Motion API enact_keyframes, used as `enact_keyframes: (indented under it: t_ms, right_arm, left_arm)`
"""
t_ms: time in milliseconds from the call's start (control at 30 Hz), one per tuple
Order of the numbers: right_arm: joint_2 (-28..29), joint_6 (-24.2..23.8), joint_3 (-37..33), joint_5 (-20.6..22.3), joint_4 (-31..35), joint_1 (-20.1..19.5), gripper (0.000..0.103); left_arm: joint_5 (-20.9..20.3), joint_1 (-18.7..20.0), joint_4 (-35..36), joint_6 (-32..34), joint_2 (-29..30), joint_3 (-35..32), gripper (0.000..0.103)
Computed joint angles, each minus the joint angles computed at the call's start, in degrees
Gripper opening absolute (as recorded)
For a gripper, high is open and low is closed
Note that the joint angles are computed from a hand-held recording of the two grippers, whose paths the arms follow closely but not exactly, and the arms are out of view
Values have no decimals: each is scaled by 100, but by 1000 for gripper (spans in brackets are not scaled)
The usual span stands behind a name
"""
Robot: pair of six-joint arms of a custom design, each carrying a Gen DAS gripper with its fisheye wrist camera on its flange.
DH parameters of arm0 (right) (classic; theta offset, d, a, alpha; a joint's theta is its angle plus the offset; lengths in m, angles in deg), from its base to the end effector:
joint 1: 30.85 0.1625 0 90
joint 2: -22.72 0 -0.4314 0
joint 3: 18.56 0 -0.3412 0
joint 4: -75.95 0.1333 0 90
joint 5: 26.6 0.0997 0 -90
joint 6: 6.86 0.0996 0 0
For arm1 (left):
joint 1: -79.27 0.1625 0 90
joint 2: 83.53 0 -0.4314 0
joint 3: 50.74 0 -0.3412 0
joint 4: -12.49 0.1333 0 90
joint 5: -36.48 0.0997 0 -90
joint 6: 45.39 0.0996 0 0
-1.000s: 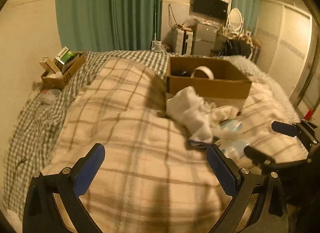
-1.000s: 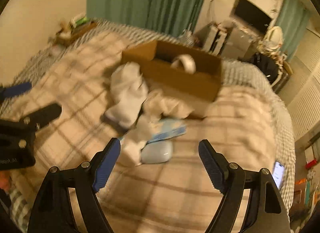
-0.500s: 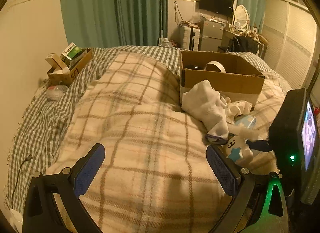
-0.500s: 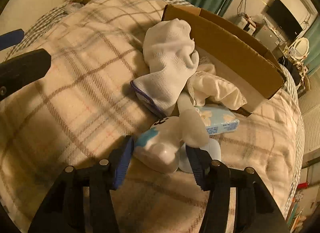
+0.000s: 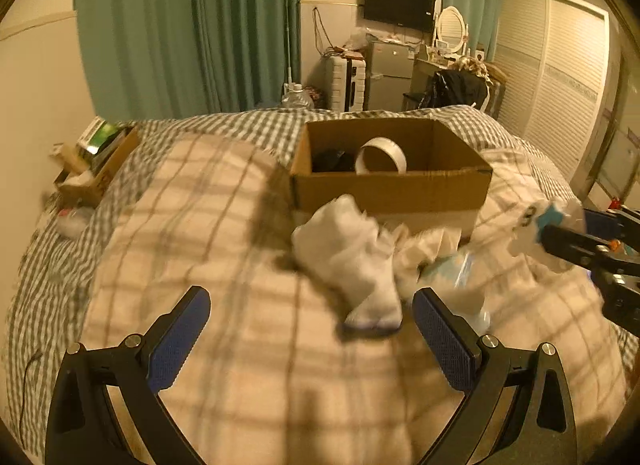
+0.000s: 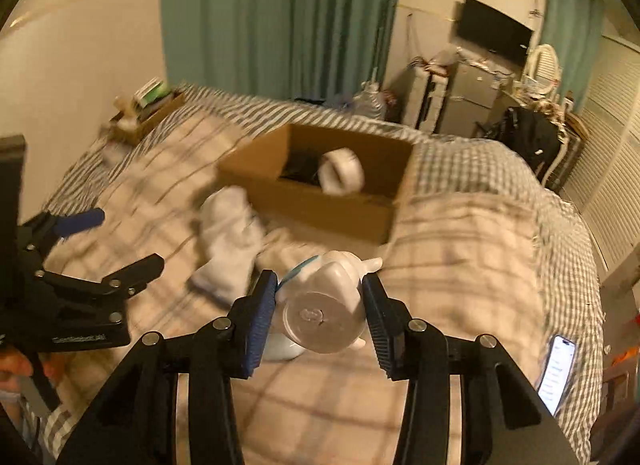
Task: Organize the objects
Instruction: 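Grasp the white plastic piece with the right tool while the left tool grasps the white sock, then lift both held items over the box and open both tools inside it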
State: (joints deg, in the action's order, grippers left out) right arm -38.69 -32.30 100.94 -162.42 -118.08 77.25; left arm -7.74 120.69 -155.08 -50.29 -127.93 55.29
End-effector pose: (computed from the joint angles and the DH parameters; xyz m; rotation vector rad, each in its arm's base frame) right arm 0.2160 -0.4617 0.2750 0.4428 -2.1543 0.8572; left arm -0.3035 -0.5407 0.1247 0.7733 2.3168 -0.7680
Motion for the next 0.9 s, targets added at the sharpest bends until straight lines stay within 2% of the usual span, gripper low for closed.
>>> enact_keyframes:
  t_ms: [133, 233, 300, 333, 400, 433, 500, 567, 733, 900]
  right_arm:
    - [-71, -84, -307, 193, 210, -232, 43]
    - [11, -210, -400, 257, 129, -384, 43]
    - [-8, -197, -382, 400, 160, -510, 43]
    - [-19, -126, -347, 538, 217, -602, 43]
    - [-10, -38, -301, 680, 278, -725, 43]
    - [16, -8, -287, 711, 302, -786, 43]
    - [65, 69, -285, 694, 366, -847, 43]
    - [88, 99, -256, 705, 353, -862, 43]
    - [29, 41, -150, 630, 173, -694, 43]
    - [-115, -22, 0, 479, -114, -357, 43]
  left_arm:
    - [-186, 132, 169, 220, 464, -633, 103]
    - [-213, 272, 373, 278, 820, -1081, 101]
    - [62, 326, 351, 240, 1036, -1251, 90]
    - [74, 390, 494, 108, 1098, -1350, 85]
    - [-404, 580, 864, -239, 1079, -1486, 75]
    - [-537, 630, 919, -308, 1060, -1487, 70]
    - [-485, 608, 836, -191, 1040, -1392, 62]
    - [-477, 567, 774, -135, 966, -1278, 44]
    - [-683, 426, 681, -206, 571, -868, 35]
    - [-806, 210, 451, -197, 180, -540, 33]
